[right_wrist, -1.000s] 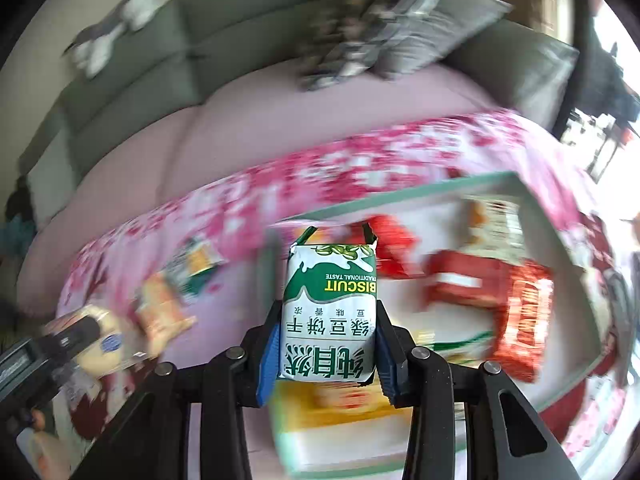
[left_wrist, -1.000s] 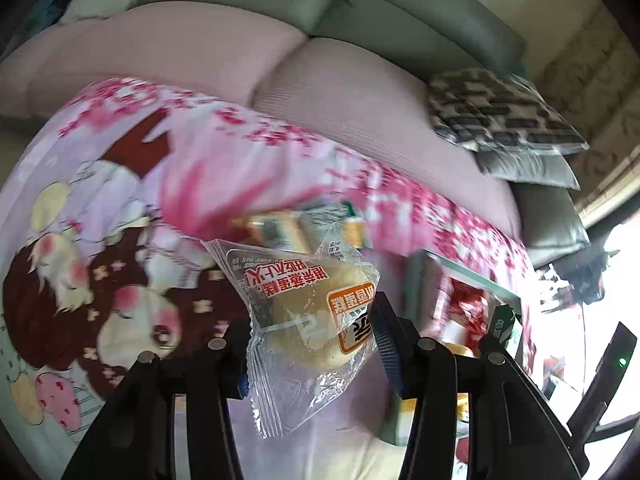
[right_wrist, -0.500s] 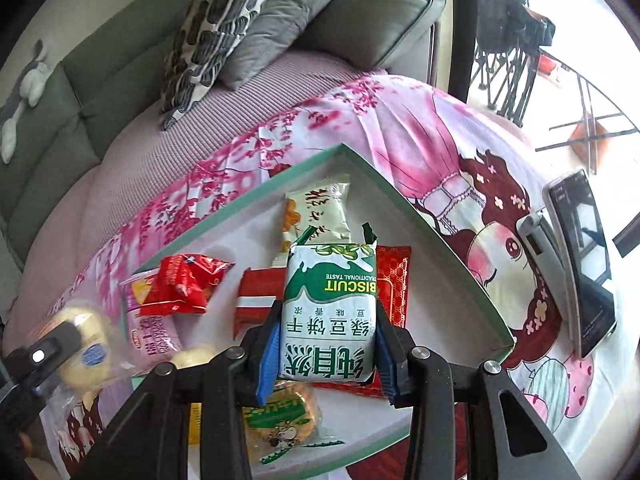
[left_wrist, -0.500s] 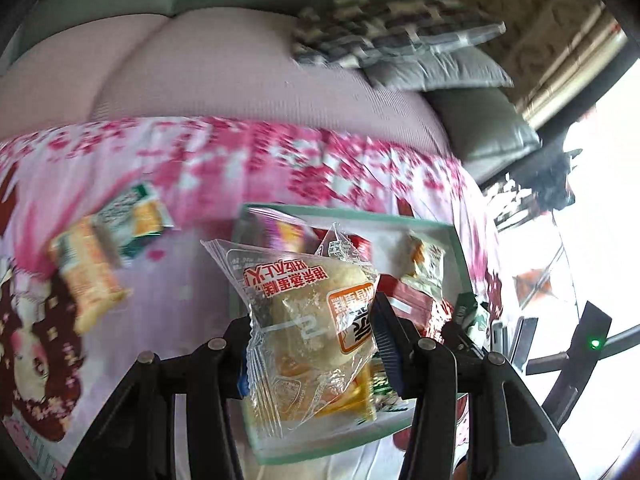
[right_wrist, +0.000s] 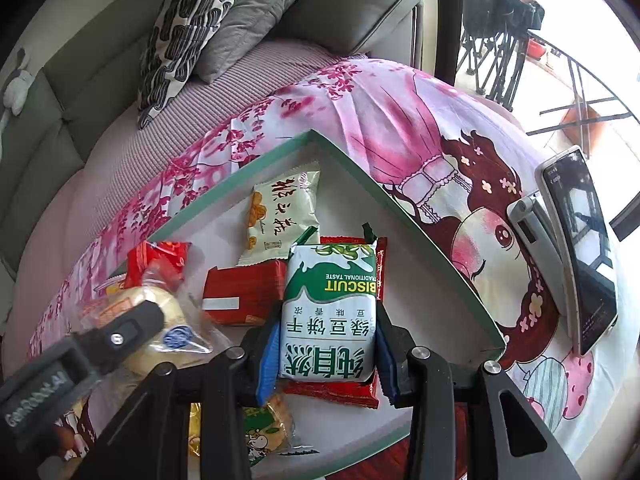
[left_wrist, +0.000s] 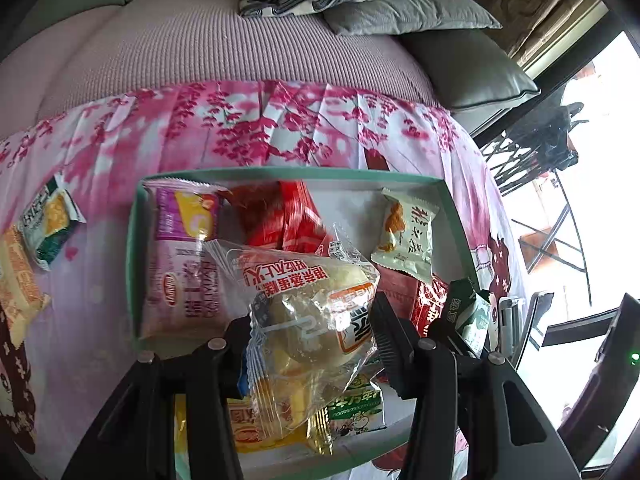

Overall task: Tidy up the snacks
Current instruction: 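Carry both snacks into the white tray and open both tools, then move both open tools back from the tray toward the loose snack packs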

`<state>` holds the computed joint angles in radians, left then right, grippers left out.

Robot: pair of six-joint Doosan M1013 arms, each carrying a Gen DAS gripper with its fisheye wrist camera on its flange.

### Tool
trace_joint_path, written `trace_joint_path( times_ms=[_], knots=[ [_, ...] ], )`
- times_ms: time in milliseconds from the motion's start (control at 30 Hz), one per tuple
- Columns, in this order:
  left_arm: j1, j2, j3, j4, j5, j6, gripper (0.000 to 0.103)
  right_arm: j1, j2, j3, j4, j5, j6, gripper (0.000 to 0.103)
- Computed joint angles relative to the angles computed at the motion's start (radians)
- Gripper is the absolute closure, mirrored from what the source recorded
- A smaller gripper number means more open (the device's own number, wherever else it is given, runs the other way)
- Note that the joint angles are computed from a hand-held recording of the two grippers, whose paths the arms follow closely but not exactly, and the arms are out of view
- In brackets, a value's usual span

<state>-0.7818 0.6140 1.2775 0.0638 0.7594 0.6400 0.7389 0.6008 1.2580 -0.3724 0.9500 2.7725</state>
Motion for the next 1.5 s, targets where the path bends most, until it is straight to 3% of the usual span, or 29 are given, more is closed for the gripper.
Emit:
trace_joint_path(
  times_ms=[300,433,767,933,1067,1233,1300,1333,1367,1500],
  knots=[
    [0.002,0.001,-0.010,-0.016,0.013,0.007,0.049,0.000,0.007,-0.013,0.009,0.025,-0.018,0.060],
    [0.001,-0.018,0.001,-0.002,-0.001,-0.006,0.041,0.004,-0.007,-0.005,-0.005,0.013,-0.009,0.057],
    [-0.008,-0.086,0.067,0.116,-0.021,-0.116,0.040,0.019,-0.013,-0.025,-0.035,0.007,-0.034,0.057],
    [-0.016,-0.106,0.098,0.255,0.050,-0.238,0.037,0.024,0.005,-0.052,-0.011,0.018,-0.081,0.052],
    [-0.024,-0.115,0.121,0.379,0.164,-0.325,0.032,0.037,0.028,-0.090,0.011,0.018,-0.139,0.045],
    [-0.014,-0.135,0.170,0.415,0.216,-0.393,0.031,0.061,0.060,-0.145,0.031,0.021,-0.223,0.040],
    [-0.008,-0.149,0.195,0.422,0.230,-0.423,0.027,0.070,0.070,-0.161,0.037,0.016,-0.253,0.037],
    [-0.008,-0.155,0.204,0.426,0.238,-0.436,0.018,0.075,0.075,-0.170,0.047,0.010,-0.275,0.036],
    [-0.007,-0.160,0.213,0.433,0.246,-0.451,0.016,0.079,0.078,-0.174,0.054,0.006,-0.288,0.035],
    [-0.007,-0.180,0.245,0.460,0.281,-0.501,0.016,0.094,0.092,-0.195,0.061,-0.003,-0.320,0.028]
  ],
)
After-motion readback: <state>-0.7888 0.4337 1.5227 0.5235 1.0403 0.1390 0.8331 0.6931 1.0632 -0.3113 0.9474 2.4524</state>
